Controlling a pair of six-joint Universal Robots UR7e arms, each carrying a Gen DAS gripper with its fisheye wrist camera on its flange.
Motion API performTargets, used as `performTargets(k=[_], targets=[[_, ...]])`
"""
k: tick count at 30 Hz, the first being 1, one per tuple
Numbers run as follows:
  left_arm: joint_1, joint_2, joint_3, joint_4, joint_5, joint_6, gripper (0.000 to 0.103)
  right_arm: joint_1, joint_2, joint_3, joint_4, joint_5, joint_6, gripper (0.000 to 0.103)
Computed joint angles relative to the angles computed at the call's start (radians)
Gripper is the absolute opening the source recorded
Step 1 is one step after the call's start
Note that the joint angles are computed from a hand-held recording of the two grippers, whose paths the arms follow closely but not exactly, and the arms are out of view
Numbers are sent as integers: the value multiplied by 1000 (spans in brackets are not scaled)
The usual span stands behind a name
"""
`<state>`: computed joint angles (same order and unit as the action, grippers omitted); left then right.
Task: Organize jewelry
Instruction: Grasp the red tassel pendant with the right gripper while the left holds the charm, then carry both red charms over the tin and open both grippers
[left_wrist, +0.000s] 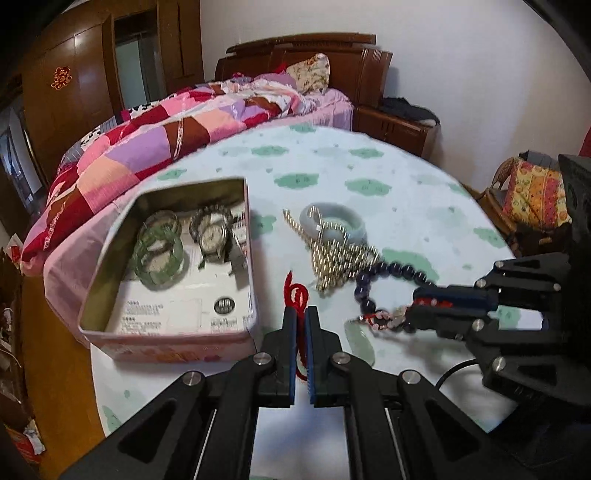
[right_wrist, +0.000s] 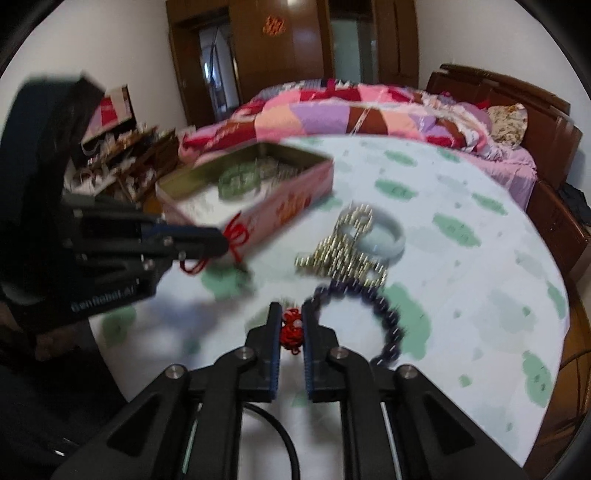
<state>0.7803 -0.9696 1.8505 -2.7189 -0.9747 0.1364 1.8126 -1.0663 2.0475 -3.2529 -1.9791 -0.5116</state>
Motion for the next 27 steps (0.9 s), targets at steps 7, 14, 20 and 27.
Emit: performTargets(k=[7, 14, 20, 27], targets=[[-9, -21, -25, -33, -18, 15, 3, 35, -13, -44, -27, 21, -14, 12], [-3, -30, -71, -68, -28, 25, 3, 55, 5, -114, -20, 20, -46, 12], [19, -31, -115, -90, -13, 30, 3, 75, 29, -175, -24, 10, -73, 12], [65, -17, -175, -84, 34, 36, 3, 100, 70, -247, -17, 12, -96, 12]])
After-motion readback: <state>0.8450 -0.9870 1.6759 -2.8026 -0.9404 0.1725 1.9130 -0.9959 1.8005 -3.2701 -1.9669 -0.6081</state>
